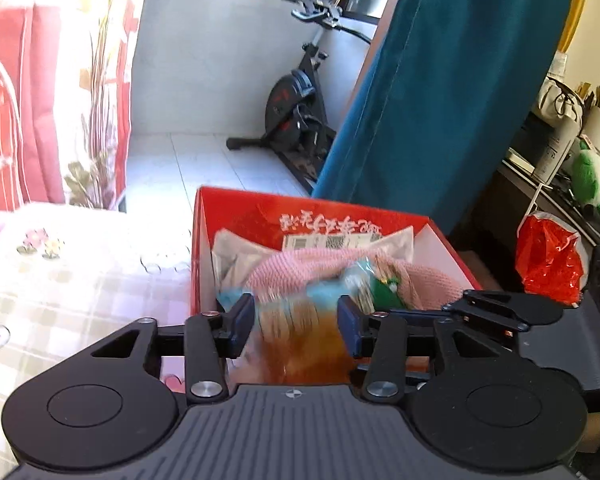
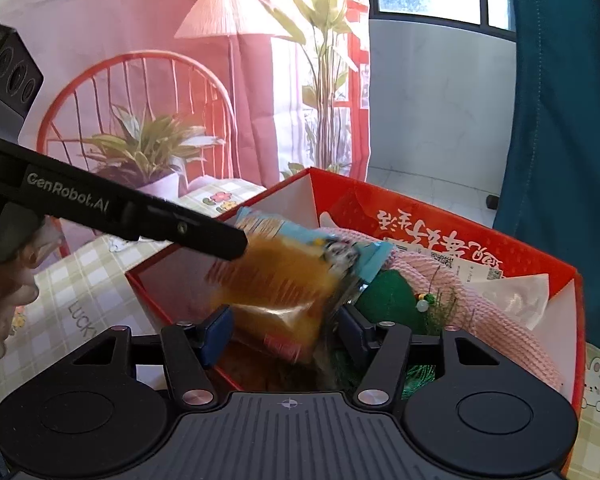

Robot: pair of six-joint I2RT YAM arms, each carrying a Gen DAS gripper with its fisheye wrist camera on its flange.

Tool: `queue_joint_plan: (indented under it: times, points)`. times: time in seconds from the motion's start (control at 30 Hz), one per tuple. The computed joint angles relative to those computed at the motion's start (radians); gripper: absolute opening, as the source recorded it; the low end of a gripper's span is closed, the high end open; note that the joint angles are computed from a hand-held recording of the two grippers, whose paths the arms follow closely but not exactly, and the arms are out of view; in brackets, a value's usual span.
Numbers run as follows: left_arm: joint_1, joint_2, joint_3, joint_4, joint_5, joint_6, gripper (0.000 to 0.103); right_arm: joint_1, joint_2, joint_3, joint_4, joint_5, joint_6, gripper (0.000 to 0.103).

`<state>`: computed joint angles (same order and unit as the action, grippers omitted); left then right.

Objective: Organize soft objects
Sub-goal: 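Lift the bread package and carry it into the red box with both grippers, then open both grippers and withdraw them from the red box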

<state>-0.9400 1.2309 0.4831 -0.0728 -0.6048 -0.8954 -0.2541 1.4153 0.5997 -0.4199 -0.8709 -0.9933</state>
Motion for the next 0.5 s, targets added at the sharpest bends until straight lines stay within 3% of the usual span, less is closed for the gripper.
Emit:
queue_joint_plan:
  times: [0.13,0.2,0.3,0.5]
  points:
    - [0.008,0.065,0.048,-0.018,0.046,0.028,0.022,-0.027,-0.004,0.021,-0.06,-0.024,-0.035,0.048]
    - [0.016,0.108,0.067,-0.012,0.074,0.037,0.02,-0.025,-0.017,0.014,-0.052,-0.011,-0.026,0.032]
    - [0.015,0.13,0.064,-0.006,0.076,0.011,0.02,-0.011,-0.031,0.002,-0.027,0.017,0.008,0.021]
    - [0.015,0.145,0.07,-0.008,0.065,0.011,0.02,-0.003,-0.031,-0.005,-0.008,0.03,0.049,0.019]
